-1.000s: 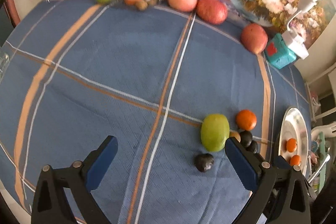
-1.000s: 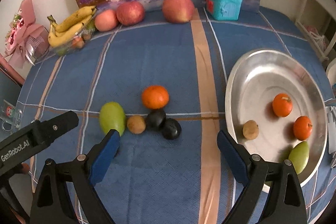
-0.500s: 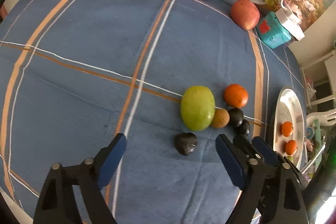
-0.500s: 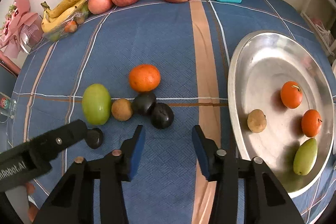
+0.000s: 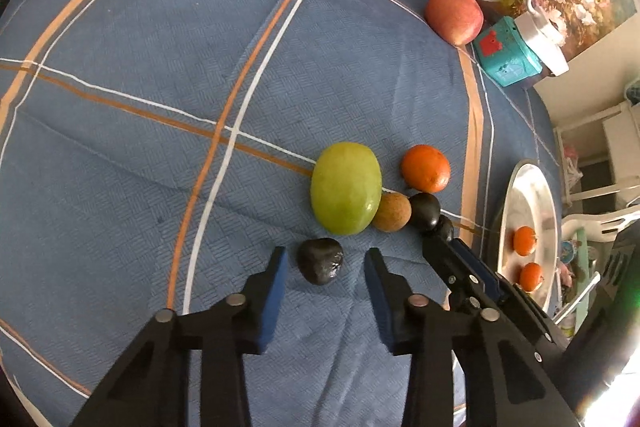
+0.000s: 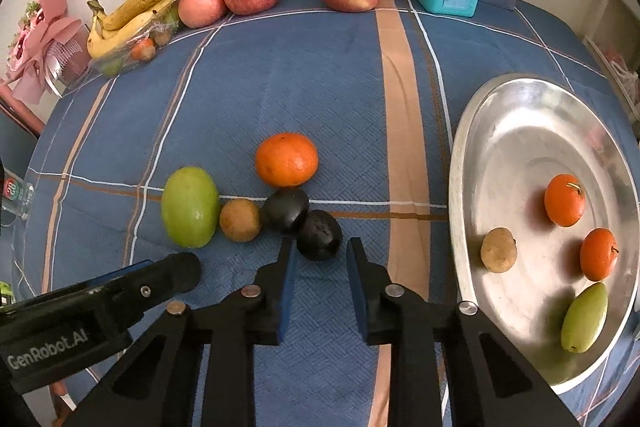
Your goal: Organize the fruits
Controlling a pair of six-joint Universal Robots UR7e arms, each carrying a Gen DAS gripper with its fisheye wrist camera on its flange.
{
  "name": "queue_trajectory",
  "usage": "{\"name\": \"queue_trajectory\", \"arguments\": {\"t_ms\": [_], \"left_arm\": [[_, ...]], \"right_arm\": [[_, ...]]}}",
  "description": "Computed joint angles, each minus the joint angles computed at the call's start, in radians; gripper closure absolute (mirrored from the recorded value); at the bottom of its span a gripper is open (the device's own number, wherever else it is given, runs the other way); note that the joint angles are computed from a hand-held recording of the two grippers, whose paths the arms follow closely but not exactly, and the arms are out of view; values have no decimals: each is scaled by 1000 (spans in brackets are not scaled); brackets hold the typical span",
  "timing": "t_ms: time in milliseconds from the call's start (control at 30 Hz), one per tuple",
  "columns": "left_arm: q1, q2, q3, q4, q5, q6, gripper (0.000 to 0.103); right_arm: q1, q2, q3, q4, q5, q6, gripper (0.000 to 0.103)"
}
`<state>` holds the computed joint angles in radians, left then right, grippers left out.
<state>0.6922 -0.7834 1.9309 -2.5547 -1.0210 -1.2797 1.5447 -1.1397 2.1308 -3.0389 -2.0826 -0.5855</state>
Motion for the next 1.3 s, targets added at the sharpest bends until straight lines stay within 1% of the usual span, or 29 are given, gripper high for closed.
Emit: {"name": "queue_trajectory", "arguments": {"t_ms": [67,133,267,333,400,667,733,833,1000,1300], "left_arm": [[-1,-1,4,-11,-3,-1,68],[-4,-2,2,4,4,-9,73],[-5,-5,3,4,10,-13,79],[-8,-10,7,8,16,-17,87],[-9,-15,10,7,20,-23,88],[1,-33,45,-52,-3,-31,86],[4,-35,47,-45,-4,-35,77],[7,-32,41,-26,-9,-34,69],[8,-21,21,28,-1,-52,68],[4,-23,25,44,1,-69,68]], "right_arm": [[-2,-6,1,3,8,1,81],[-2,-7,2,6,11,3,82],[-6,-9,2,13,21,11,83],[-9,-17,6,16,28,12,83],[-10,-24,9,19,36,16,83],[-19,-63,22,46,59,42,83],[-20,-71,25,51,64,42,83],[-18,-76,28,49,66,42,83],[-18,-79,27,59,65,45,83],[-13,-82,31,62,58,51,83]]}}
